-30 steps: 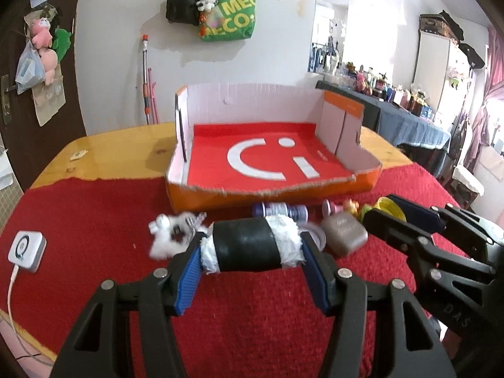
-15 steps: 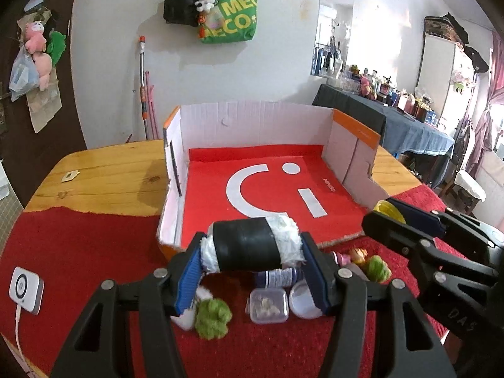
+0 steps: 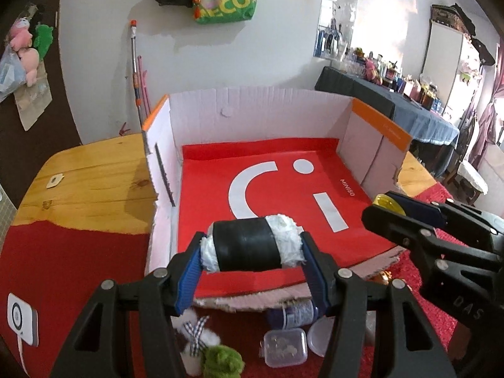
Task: Organize objects
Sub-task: 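Carry the roll and the yellow cap into the box with both tools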
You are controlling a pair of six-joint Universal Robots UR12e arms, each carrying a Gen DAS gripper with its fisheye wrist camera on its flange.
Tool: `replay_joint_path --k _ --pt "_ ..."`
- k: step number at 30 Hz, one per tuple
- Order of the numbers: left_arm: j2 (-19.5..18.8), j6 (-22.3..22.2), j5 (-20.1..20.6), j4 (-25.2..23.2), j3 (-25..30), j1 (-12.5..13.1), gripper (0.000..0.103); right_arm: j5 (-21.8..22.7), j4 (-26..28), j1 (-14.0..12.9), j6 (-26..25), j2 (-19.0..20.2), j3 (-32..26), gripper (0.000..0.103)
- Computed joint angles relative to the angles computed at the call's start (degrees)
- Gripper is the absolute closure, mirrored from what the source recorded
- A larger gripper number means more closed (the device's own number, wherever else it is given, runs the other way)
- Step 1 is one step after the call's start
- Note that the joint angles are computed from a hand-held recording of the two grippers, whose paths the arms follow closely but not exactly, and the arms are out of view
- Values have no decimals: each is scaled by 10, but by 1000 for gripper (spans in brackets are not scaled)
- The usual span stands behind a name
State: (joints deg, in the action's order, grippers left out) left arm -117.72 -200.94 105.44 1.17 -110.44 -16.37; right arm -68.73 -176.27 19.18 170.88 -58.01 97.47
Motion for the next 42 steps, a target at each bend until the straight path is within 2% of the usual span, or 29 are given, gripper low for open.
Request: replay_joint_path --k 10,19,30,42 --pt "-11 19 -60 -60 27 23 42 -17 85 4 -15 23 -48 74" --pt "-20 16 -106 -99 46 42 42 -25 174 6 -23 45 -98 74" --pt "-31 22 -124 -130 59 48 42 -38 228 7 -16 60 -125 74" --pt "-34 24 -117 -131 61 47 42 -40 259 4 -12 62 -131 74"
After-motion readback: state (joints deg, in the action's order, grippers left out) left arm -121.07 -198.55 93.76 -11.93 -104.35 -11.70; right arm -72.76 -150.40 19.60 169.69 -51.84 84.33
